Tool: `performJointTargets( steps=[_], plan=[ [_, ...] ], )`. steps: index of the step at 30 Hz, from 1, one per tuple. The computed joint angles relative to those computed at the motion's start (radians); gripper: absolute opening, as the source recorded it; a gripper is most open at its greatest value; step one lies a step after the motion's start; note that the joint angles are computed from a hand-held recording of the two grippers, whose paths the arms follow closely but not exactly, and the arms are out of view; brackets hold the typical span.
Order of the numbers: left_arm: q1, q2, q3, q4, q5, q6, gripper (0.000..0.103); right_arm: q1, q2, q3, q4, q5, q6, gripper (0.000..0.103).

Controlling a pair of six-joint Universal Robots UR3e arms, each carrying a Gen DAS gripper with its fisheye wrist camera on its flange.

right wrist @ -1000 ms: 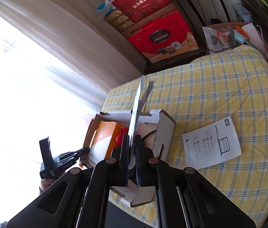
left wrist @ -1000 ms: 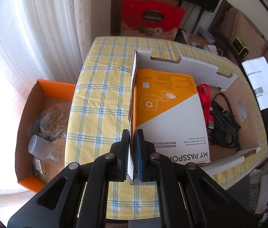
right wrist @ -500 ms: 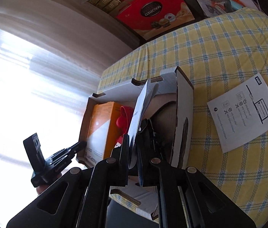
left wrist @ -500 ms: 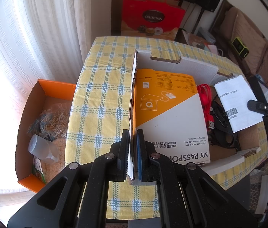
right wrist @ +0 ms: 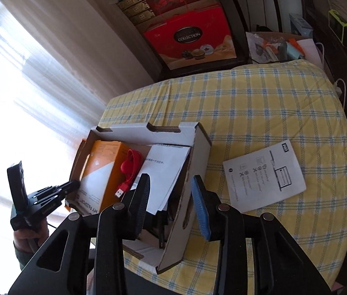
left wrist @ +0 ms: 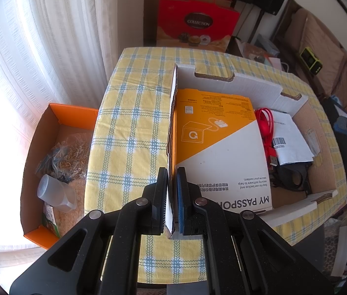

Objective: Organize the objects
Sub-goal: 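Lower the barcode paper into the tray and open the right tool, then withdraw the right tool from the tray toward the WD instruction sheet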

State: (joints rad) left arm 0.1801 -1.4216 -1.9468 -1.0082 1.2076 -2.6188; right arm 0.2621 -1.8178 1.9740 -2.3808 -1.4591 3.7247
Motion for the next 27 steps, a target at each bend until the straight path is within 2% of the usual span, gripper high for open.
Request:
performJointTargets(
  steps=[3,7,10,19,22,27],
  plan=[
    [-0.002,0.0,0.001,-0.002,-0.001,-0.001,0.005,-0.062,-0.085,0.025,0.084,-0.022,-0.029,0.037],
    [-0.002,0.0,0.001,-0.002,-0.001,-0.001,0.005,-0.132,-0.158,0.075,0.158,-0.071,-0.074,0.043],
    [-0.002,0.0,0.0,0.0,-0.001,-0.002,0.005,-0.223,-0.208,0.144,0.18,-0.036,-0.122,0.043],
    [-0.021,-0.003,0.013,-0.002,0.017,-0.014,0.005,-0.351,-0.256,0.294,0.122,-0.01,-0.218,0.043],
    [-0.028,-0.002,0.009,0.009,0.025,-0.022,0.005,-0.398,-0.265,0.327,0.113,0.03,-0.244,0.043],
    [-0.023,-0.001,0.006,0.007,0.021,-0.021,0.005,-0.398,-0.24,0.349,0.075,0.062,-0.264,0.045]
  ],
)
